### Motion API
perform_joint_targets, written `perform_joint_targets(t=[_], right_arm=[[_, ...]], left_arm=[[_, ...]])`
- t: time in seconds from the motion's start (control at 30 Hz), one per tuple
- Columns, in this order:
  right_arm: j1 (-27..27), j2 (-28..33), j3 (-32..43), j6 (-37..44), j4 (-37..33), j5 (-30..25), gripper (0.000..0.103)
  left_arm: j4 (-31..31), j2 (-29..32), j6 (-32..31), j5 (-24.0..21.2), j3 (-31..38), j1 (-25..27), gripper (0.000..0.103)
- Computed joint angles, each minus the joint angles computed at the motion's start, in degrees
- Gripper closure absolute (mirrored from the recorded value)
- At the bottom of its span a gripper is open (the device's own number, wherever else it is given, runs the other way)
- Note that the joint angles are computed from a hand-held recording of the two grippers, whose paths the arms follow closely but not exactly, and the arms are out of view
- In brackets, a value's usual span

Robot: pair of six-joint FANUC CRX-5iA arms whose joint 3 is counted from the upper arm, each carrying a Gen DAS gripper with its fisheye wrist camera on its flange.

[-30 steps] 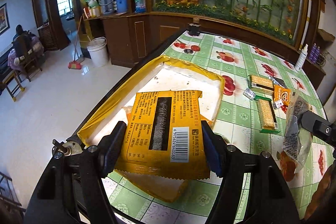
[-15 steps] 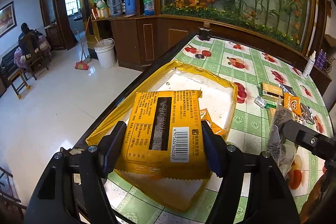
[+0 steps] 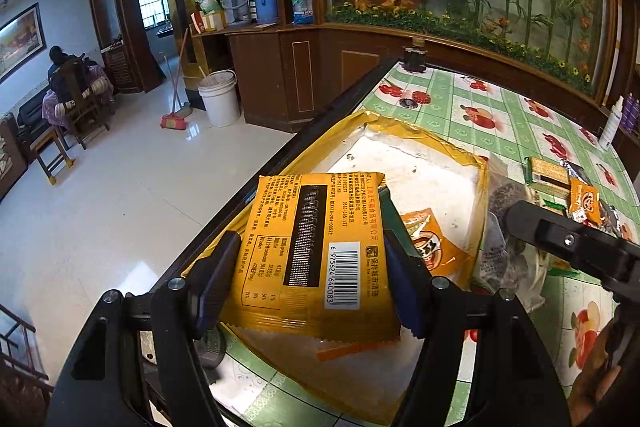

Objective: Organize snacks
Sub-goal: 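Carry both bags over the yellow tray and open both tools to release them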

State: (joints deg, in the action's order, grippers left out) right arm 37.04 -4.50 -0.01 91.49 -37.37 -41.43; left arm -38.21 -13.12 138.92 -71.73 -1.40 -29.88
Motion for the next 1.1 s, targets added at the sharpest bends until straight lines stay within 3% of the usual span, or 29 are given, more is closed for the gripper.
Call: perform_joint_targets(t=[0.53,0.6,0.77,1.1], right_arm=[[3.92,10.13,7.00,-6.88,11.15,0.94,0.052],[4.24,10.91,7.37,-7.77,12.27,1.13,0.059],[5.23,12.07,7.82,-9.80,15.59,0.92,0.059],[2.02,7.39,4.04,-9.31,9.61,2.37,0.056]], left_arm=[[3.13,1.16,-1.80,1.21,-1.20,4.25,0.034],[4.70,1.39,-2.53,1.84,-1.49,5.42,0.034],[5.68,1.66,-2.50,1.89,-1.65,6.27,0.034],[5.99,2.07,-2.12,0.68,-0.81,5.23,0.029]])
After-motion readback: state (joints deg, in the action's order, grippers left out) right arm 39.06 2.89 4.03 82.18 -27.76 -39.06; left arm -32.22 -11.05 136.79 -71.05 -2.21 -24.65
